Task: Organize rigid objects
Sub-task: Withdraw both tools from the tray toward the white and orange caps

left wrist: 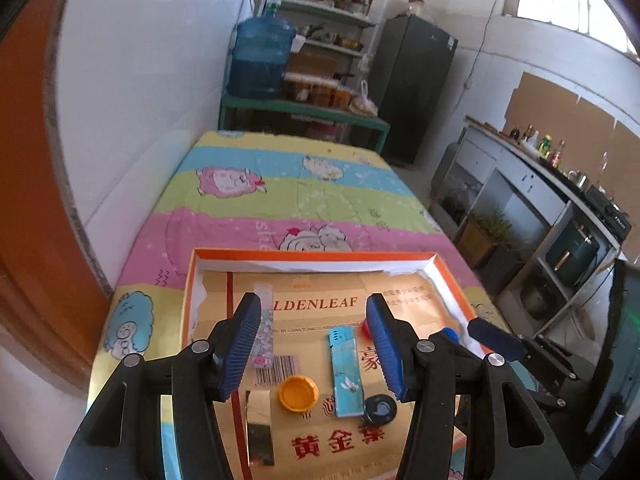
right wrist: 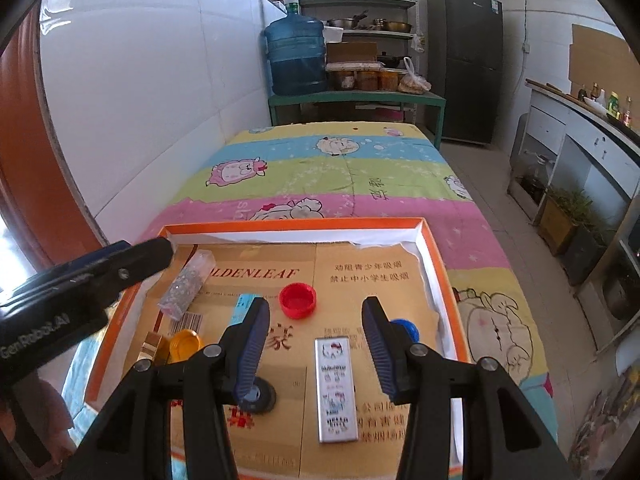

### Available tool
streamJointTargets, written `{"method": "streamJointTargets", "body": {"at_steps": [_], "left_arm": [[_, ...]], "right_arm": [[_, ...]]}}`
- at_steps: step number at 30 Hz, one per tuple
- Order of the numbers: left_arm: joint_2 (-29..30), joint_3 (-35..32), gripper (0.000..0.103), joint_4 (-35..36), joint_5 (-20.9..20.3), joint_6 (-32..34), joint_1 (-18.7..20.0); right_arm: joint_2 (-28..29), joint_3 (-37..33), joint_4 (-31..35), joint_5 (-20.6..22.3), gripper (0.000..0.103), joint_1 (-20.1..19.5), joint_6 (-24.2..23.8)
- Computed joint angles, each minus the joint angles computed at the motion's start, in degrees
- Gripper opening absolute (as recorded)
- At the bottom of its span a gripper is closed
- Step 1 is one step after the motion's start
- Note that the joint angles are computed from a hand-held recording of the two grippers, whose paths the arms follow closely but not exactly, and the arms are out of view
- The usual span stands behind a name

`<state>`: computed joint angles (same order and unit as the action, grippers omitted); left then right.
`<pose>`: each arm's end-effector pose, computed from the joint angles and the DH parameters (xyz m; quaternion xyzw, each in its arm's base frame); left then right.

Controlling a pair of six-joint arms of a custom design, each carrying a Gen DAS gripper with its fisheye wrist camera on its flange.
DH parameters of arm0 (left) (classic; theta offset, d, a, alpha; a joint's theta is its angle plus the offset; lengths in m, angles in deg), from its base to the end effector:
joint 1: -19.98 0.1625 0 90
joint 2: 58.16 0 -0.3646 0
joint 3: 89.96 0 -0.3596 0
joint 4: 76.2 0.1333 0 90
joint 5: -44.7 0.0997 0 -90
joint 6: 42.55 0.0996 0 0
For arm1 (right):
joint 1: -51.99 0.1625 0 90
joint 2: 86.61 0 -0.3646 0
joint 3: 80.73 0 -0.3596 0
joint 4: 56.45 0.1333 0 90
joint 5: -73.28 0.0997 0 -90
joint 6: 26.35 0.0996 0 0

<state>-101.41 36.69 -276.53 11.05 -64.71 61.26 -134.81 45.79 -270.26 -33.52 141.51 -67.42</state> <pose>-0.1736 -0.4401 0.0510 0.0899 0.8596 -0.4335 0.2551 0.1007 -0.4546 0.0864 0.2635 -0.8753 0.3098 0.2616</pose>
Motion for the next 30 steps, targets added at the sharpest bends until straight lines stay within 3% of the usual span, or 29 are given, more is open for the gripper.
{"method": "streamJointTargets", "body": {"at_steps": [5, 19, 23, 30], "left_arm": [[-1.74, 4.72, 0.057, -1.8, 2.42, -3.32, -3.7], [-7.15, 17.41, 0.057, 2.99, 7.39, -19.92, -14.64], [-7.6, 21.19, 0.068, 1.16, 8.45, -23.17, -18.7], [-10.89, 25.48, 0.068, 6.41, 9.0, -31.54, -23.91]], "right_arm": [[-1.21, 2.57, -1.48, -0.07, 0.048, 0.16, 0.0], [-5.28, 13.31, -10.53, 0.62, 0.048, 0.65, -2.24], [-5.82, 16.63, -14.03, 1.08, 0.048, 0.95, -3.22], [-6.17, 20.23, -17.6, 0.82, 0.048, 1.29, -4.11]]}}
